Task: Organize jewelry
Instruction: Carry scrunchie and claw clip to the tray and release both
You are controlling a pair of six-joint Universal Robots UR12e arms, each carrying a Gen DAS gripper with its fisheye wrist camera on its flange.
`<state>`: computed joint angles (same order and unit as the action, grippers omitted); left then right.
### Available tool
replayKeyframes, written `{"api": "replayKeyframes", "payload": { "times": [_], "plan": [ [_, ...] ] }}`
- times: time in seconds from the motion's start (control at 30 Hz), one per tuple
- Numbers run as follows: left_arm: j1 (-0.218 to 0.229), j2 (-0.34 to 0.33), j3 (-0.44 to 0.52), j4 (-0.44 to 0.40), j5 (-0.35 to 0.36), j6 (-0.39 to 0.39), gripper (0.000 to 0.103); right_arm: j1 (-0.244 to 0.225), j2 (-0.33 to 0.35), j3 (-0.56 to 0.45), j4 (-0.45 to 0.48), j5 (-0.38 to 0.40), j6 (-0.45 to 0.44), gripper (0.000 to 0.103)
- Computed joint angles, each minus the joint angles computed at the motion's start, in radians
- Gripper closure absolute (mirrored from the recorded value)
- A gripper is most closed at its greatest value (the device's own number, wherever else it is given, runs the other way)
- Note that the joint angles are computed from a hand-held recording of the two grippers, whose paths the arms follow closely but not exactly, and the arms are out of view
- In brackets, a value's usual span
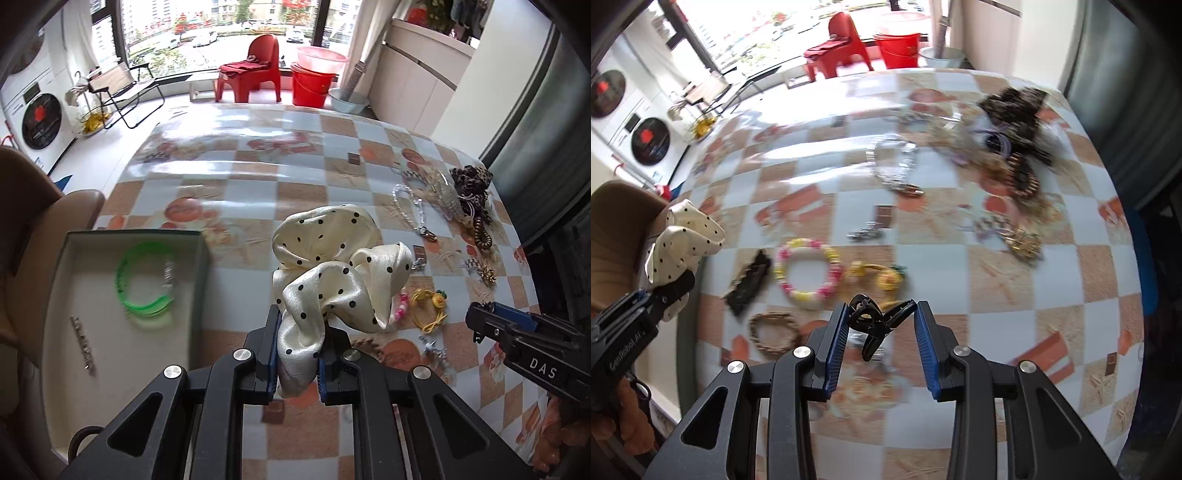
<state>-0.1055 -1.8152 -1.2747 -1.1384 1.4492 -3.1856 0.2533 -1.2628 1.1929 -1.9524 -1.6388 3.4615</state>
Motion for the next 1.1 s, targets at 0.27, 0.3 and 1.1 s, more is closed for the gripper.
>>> {"api": "replayKeyframes", "payload": {
  "times": [0.27, 0.3, 1.1],
  "plan": [
    [0.060, 0.064, -0.073, 0.017, 0.023, -0.041, 0.084, 0.056, 0.064, -0.095, 0.009, 0.035, -0.057, 0.064],
    [0.071, 0.073, -0.084, 0.020, 0.028, -0.050, 0.084, 0.062, 0.072, -0.107, 0.011, 0.041, -0.064, 0.064],
    [0.201, 0.025, -0.111, 0.050, 0.138, -0.131, 0.084, 0.173, 0.435, -0.629, 0.200, 0.179, -0.180, 0.064]
  ]
}}
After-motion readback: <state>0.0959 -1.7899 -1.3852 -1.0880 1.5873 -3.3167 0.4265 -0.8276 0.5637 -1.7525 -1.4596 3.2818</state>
